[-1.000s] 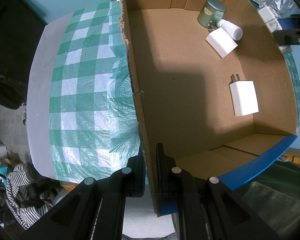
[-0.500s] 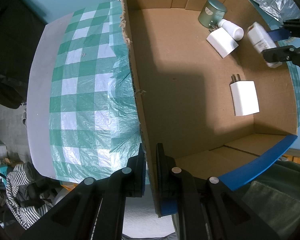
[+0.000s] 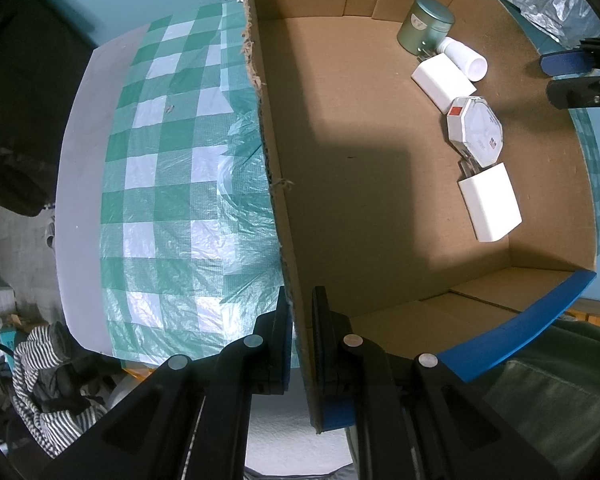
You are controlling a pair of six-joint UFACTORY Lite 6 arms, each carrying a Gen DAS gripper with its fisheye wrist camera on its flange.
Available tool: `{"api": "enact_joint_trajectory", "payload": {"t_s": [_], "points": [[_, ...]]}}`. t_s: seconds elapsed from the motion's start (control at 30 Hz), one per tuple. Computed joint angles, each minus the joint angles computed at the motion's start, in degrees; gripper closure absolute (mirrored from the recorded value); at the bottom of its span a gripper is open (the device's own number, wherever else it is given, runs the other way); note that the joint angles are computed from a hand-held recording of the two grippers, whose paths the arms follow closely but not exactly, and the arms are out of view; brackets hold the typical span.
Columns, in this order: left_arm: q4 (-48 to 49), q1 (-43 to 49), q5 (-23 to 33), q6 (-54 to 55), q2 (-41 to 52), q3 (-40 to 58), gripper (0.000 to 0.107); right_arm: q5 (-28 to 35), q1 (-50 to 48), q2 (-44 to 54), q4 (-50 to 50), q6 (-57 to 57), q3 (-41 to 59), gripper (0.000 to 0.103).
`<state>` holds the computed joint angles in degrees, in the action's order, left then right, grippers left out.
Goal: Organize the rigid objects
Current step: 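Move the right gripper to the round grey puck and grasp it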
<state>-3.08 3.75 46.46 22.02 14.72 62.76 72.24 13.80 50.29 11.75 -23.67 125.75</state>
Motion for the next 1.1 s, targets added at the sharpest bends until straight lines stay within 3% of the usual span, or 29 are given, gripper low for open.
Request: {"api": "enact_joint_trajectory", "payload": {"t_s": [0.33,0.73,0.93,1.1], "points": [[0.1,0.1,0.0,0.2,-0.4,-0.4,0.097,-1.1,-4.1,-5.0,3.9,-1.0,-3.9,0.034],[0.2,0.4,0.3,0.3,-0.6,-0.1,0.097,-0.3,-14.5,-5.0,4.6,0.8,-2.8,0.032],[0.7,0.0,0.2,-0.3,-0.4,-0.1,0.097,1.1,-20.2,-0.8,3.4,1.4,2.4,0.031],[1.4,-0.8,0.2,-1.6,-0.2,0.0,0.097,5.2,-25.3,9.4,1.5,3.5,15.7,0.029]]}}
